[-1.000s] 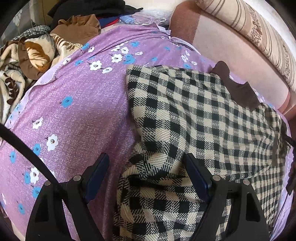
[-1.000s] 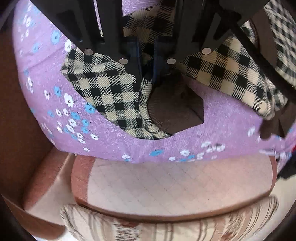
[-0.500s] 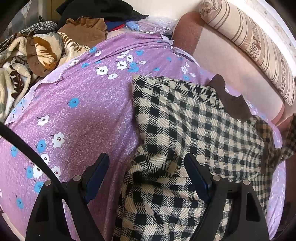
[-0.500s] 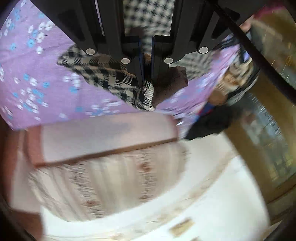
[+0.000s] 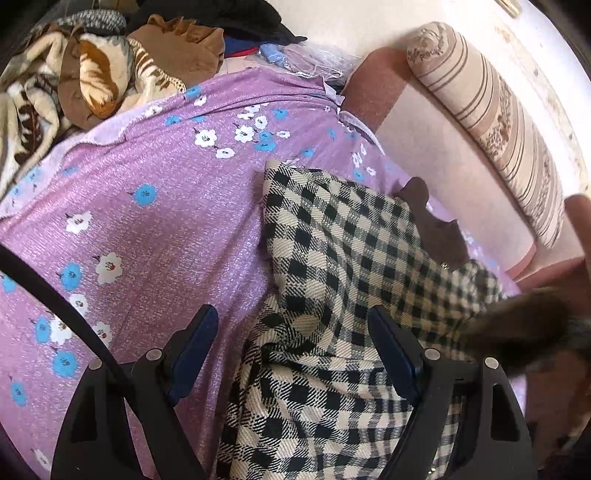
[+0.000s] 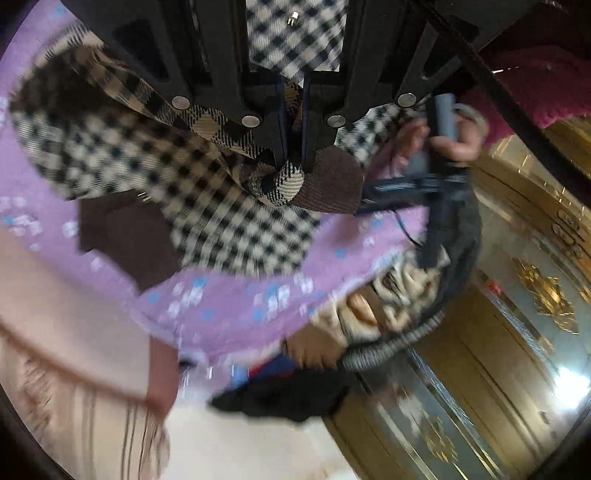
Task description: Fold large clothes
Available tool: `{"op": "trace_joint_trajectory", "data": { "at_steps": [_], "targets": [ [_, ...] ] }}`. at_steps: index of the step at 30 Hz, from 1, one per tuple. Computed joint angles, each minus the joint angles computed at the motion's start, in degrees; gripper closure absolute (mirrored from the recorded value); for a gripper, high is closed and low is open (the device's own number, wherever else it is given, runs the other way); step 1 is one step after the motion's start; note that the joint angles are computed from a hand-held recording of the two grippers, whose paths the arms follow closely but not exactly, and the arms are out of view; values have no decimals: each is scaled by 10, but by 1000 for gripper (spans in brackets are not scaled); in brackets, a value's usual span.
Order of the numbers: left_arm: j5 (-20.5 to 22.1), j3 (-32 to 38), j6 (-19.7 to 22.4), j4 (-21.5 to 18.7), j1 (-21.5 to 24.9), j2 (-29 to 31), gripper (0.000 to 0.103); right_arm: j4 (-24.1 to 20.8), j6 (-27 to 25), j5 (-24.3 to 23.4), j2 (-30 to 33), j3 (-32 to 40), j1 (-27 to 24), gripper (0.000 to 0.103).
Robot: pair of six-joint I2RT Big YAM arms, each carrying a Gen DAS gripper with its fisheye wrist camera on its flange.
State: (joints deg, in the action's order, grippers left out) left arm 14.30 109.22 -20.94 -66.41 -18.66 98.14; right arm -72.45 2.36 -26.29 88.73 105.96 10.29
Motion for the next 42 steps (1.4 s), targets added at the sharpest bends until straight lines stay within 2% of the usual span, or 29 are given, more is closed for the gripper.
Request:
{"op": "trace_joint_trajectory", "data": {
  "at_steps": [2, 5, 7, 9, 10, 11, 13, 15, 16, 17, 19, 20, 22, 24, 26, 27, 28, 29, 31, 34, 36, 38, 40, 42],
  "targets": [
    [21, 0, -9, 5, 4, 3, 21, -11, 1, 9, 46, 17, 5, 95],
    [38, 3, -12, 11, 6, 9, 19, 0, 19, 61, 106, 44, 7, 95],
    [50, 2, -5, 19, 3, 9, 14, 37, 57, 128, 124, 45, 5, 93],
    [65, -2, 3, 33, -2, 6, 10, 83, 125, 143, 123, 25, -8, 79],
    [71, -4, 7, 38, -5, 5, 8, 102, 150, 142, 113, 10, -14, 57],
    [78, -5, 15, 43, -10, 3, 7, 129, 176, 145, 93, -15, -19, 49],
    [76, -3, 32, 46, -20, 3, 6, 177, 194, 126, 40, -72, -31, 46],
    [61, -5, 50, 54, -33, 2, 6, 190, 196, 125, -14, -117, -38, 46],
    [46, -2, 56, 53, -40, 4, 6, 191, 195, 149, -50, -146, -39, 44],
    [38, 5, 61, 47, -45, 8, 6, 187, 197, 172, -71, -160, -35, 37],
    [32, 30, 70, 23, -56, 27, 6, 193, 207, 221, -134, -212, -36, 29],
    [23, 47, 69, 11, -63, 39, 6, 192, 216, 245, -165, -240, -38, 27],
    [5, 73, 61, -3, -74, 60, 6, 156, 229, 289, -198, -264, -45, 27],
    [2, 105, 50, -26, -83, 86, 7, 136, 239, 315, -223, -281, -55, 27],
    [19, 142, 59, -56, -91, 115, 32, 130, 242, 323, -243, -310, -72, 27],
    [16, 170, 67, -82, -96, 134, 74, 123, 244, 329, -245, -319, -78, 27],
    [10, 208, 82, -117, -102, 158, 96, 114, 245, 333, -245, -326, -86, 27],
    [8, 222, 86, -124, -106, 165, 96, 108, 239, 332, -246, -330, -93, 27],
    [0, 231, 89, -103, -112, 156, 96, 101, 212, 331, -242, -338, -106, 27],
    [14, 283, 88, -98, -111, 154, 96, 104, 193, 349, -229, -345, -102, 27],
    [23, 338, 74, -114, -106, 162, 96, 118, 180, 336, -224, -352, -101, 28],
    [41, 388, 71, -129, -100, 169, 96, 123, 169, 353, -224, -358, -94, 28],
    [40, 435, 69, -149, -97, 180, 96, 127, 159, 379, -217, -361, -83, 28],
    [50, 471, 67, -164, -93, 188, 96, 136, 158, 374, -212, -366, -81, 28]
  ]
}}
